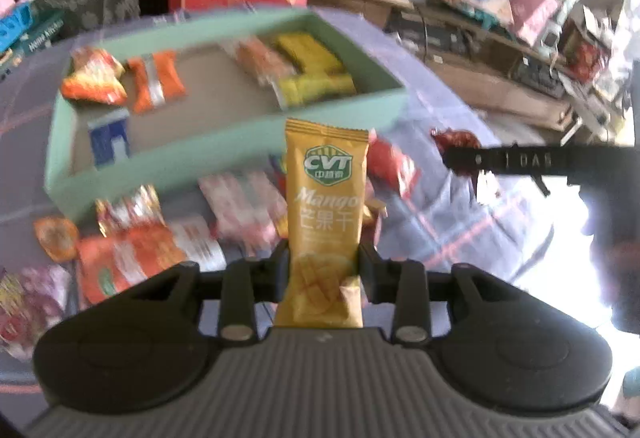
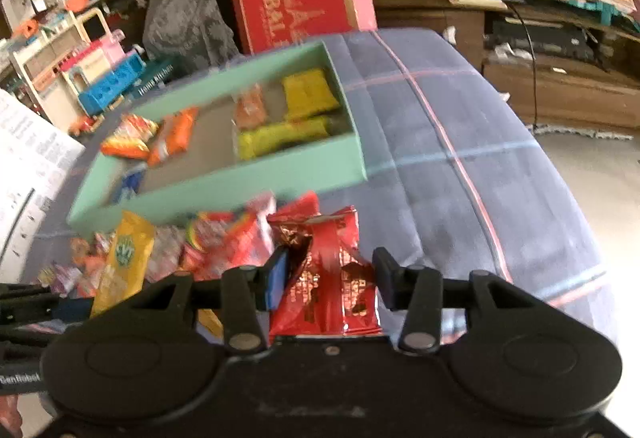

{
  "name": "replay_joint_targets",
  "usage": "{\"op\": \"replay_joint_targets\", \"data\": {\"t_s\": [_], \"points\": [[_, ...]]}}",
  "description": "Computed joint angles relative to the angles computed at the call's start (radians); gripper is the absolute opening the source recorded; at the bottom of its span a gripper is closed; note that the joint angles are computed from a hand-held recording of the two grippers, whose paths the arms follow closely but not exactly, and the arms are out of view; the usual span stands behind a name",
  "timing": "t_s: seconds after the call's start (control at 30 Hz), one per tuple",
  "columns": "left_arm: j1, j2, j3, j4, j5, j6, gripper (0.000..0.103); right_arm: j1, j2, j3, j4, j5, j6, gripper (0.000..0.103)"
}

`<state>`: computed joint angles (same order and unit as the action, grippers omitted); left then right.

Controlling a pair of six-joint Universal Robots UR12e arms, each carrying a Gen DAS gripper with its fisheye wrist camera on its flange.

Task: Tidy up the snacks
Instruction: 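Lower both packets into the green tray and release them in the row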

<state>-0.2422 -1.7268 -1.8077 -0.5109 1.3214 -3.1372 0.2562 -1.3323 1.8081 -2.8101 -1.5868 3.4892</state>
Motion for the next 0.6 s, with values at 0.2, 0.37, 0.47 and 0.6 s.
{"op": "replay_joint_targets", "data": {"t_s": [0.2, 0.37, 0.47, 0.6], "points": [[0.028, -0.033, 0.064, 0.042, 0.063, -0.027, 0.035, 0.002, 0.048, -0.089, -0.004, 0.045, 0.019, 0.045], [0.052, -0.097, 0.16, 0.004, 0.116, -0.038, 0.035, 0.007, 0.131, -0.214, 0.03, 0.092, 0.025, 0.045], [0.059, -0.146, 0.229, -0.032, 0.141, -0.046, 0.035, 0.014, 0.199, -0.315, 0.071, 0.119, 0.025, 0.045], [0.063, -0.217, 0.323, -0.089, 0.15, -0.074, 0.035, 0.019, 0.272, -0.426, 0.107, 0.14, 0.037, 0.045]]}}
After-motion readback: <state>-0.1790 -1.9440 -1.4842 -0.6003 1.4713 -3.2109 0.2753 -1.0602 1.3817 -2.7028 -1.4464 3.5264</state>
